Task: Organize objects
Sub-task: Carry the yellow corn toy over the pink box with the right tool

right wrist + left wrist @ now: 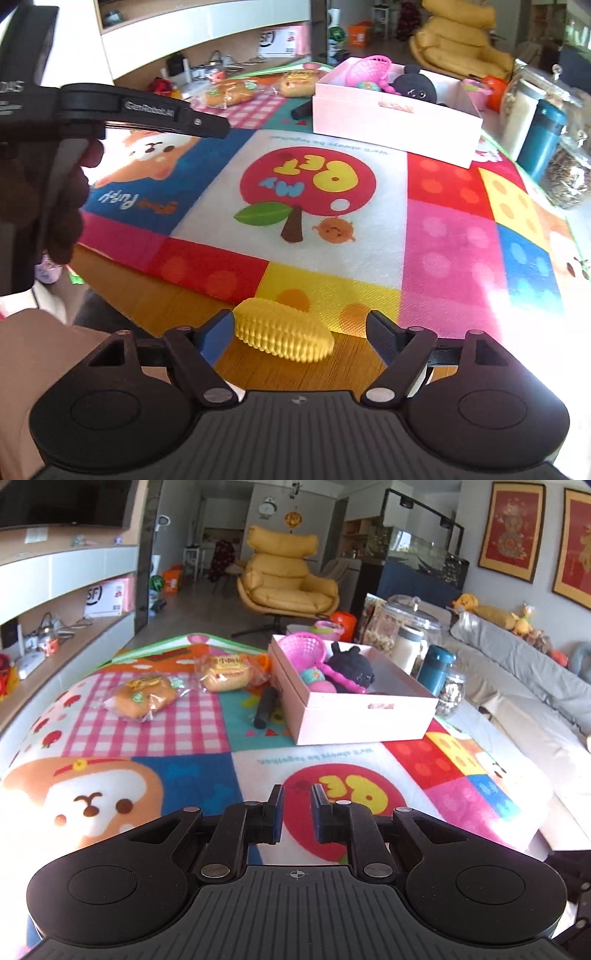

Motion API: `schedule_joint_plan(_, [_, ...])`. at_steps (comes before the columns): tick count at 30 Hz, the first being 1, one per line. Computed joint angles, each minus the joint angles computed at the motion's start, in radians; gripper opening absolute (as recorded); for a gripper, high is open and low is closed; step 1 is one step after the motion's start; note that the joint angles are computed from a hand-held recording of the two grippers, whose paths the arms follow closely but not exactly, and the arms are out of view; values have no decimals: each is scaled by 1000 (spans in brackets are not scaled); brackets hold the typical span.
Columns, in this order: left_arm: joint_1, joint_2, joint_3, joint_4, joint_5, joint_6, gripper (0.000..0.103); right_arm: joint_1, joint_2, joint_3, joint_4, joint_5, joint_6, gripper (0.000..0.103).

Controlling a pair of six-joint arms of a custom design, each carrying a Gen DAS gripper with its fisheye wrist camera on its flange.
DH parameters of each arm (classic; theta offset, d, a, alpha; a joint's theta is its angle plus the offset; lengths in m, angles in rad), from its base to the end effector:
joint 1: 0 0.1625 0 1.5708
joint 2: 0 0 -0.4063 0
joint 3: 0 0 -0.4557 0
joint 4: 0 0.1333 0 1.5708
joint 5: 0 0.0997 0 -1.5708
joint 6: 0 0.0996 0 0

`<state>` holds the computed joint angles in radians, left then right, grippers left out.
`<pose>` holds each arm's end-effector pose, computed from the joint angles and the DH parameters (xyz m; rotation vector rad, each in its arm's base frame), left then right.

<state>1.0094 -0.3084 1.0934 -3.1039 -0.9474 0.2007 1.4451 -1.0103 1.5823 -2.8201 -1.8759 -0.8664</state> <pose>-0.2838 -0.8109 -0.0277 0.6241 2.3919 -1.0888 0.0102 -0.7435 0.2484 0.7776 -2.3763 0.5907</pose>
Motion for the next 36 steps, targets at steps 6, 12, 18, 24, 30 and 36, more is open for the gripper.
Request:
schedule_joint_plan(6, [-19,-49,97,-91,4,12,17,11,-3,23,-3,-25,-21,61])
schedule_joint_plan(12, [-23,-58,120,-117,6,16,17,13,-12,41,-42,-2,-55,56])
schedule_joint_plan(18, [-13,-34,75,-45,17,15,17,32,5,-13,-114,50,-111,56])
schedule_joint_plan(24, [20,-8,11,39,-6,-11,17,61,139,-246,-163,67,-144,56])
schedule_joint_plan(30, [47,31,-85,96,15,-23,17,73,410,-686,-211,122,-130,79])
schedule_joint_plan(36, [74,91,-212,129,78,0,17,54,515,-836,-73,119,-86,97])
